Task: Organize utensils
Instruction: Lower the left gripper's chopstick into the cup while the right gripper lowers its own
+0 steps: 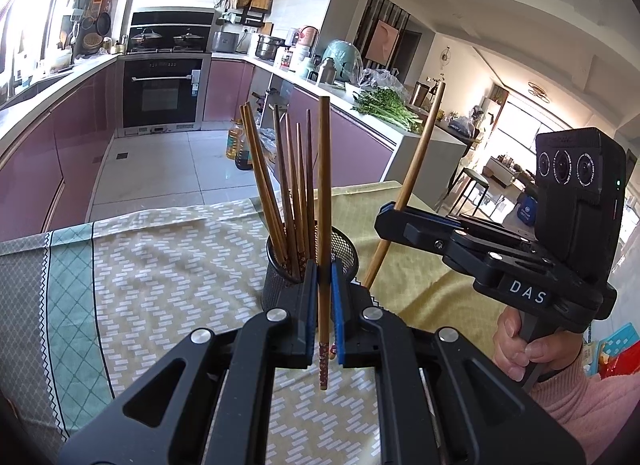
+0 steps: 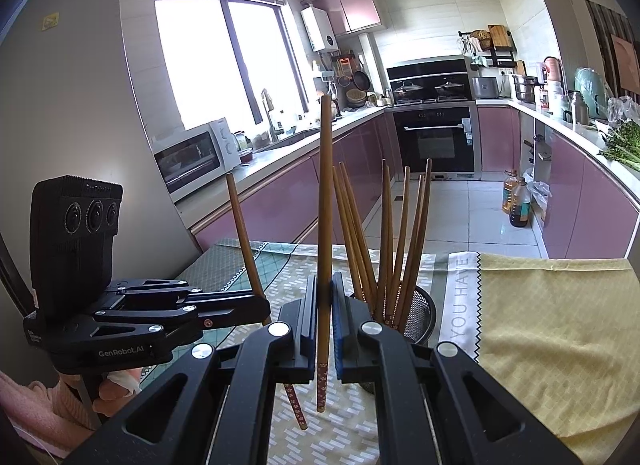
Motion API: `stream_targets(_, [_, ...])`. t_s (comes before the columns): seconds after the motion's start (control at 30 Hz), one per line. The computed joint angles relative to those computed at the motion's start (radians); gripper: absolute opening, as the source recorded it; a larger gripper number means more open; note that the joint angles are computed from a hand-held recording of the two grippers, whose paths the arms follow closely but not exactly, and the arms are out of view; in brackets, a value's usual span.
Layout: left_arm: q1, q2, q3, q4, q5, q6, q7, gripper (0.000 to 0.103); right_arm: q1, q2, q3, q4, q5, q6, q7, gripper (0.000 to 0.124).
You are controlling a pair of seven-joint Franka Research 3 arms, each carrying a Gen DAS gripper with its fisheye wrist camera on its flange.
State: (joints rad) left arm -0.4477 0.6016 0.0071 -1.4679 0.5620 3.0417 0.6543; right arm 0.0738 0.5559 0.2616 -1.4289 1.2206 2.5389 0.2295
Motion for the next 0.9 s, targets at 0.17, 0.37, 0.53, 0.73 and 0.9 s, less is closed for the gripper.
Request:
stream_targets(0.17, [-0.003, 0.004, 0.003, 0.013, 0.002, -0.004, 0.003, 0.008, 0.0, 0.0, 0.0, 0.009, 0.002, 0.003, -0.001, 0.006])
stream_targets(0.37, [-0.004, 0.009, 0.002, 0.027, 0.005, -0.009, 0.007, 0.008, -0.004, -0.001, 0.005, 0.01, 0.013, 0.009, -0.015, 0.006])
stream_targets(0.53, [-0.007, 0.015, 0.004, 0.045, 0.009, -0.016, 0.011, 0.008, -0.002, 0.001, 0.003, 0.016, 0.011, 0.012, -0.014, 0.006])
stream_targets(0.73, [-0.004, 0.021, 0.0, 0.06, 0.008, -0.025, 0.016, 0.008, -0.003, 0.004, 0.003, 0.022, 0.009, 0.008, -0.015, 0.006])
stream_targets(0.9, [-0.001, 0.03, -0.006, 0.081, 0.006, -0.032, 0.027, 0.008, -0.003, 0.004, 0.004, 0.024, 0.008, 0.012, -0.017, 0.006])
